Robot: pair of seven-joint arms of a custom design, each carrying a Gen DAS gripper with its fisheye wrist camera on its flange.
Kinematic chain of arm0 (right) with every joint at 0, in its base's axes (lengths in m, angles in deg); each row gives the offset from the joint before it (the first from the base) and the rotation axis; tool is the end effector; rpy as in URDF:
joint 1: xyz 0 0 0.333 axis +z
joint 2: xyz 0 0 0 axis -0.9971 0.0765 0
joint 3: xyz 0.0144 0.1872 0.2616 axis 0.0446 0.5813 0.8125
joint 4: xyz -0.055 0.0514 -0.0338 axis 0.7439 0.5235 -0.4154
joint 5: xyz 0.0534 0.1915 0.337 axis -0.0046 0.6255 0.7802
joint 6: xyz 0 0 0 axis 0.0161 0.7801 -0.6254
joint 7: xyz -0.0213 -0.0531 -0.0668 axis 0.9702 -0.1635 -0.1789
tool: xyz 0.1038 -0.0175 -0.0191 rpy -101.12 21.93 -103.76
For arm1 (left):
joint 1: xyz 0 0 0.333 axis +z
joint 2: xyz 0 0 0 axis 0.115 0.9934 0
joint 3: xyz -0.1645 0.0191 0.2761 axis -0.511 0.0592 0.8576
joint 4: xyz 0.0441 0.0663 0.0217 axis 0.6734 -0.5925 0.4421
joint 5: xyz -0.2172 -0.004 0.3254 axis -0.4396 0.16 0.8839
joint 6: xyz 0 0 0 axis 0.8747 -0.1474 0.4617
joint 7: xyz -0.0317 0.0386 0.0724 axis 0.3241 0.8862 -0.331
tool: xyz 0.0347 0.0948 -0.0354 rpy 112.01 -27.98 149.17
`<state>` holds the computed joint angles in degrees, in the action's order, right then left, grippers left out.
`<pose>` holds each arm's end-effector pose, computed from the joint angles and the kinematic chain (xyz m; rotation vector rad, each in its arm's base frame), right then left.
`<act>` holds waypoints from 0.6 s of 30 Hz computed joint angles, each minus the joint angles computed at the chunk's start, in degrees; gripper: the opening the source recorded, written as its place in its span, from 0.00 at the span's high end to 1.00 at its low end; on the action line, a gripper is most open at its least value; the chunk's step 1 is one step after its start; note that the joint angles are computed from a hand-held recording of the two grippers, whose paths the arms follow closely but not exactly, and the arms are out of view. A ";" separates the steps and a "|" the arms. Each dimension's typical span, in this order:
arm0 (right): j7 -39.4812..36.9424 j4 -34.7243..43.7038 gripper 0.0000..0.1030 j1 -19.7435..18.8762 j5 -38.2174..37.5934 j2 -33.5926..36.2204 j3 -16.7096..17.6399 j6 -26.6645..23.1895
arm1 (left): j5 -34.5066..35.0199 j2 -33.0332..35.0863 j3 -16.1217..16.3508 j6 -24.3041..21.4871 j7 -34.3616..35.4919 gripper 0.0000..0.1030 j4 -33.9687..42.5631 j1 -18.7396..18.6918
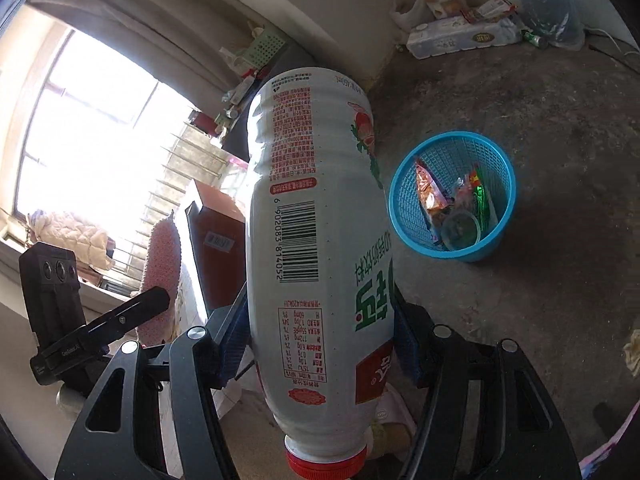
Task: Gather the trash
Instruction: 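Carry the bottle and sponge over the blue basket and open both grippers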
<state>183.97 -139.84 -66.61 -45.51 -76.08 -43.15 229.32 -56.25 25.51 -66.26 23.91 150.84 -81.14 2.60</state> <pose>0.3567 0.1420 0.6199 -0.8609 2.1009 -0.0337 0.5119 -0.1494 0.7178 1.2236 -2.6875 0.7964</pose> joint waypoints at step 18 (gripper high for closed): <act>-37.70 4.23 0.30 14.45 39.28 30.68 -30.80 10.82 | 11.32 39.98 -6.47 -2.17 -21.30 0.12 36.95 -13.31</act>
<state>146.27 -135.61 -52.16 -6.23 -45.40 -73.95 240.14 -44.93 65.49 -72.73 21.75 129.54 -44.19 -10.71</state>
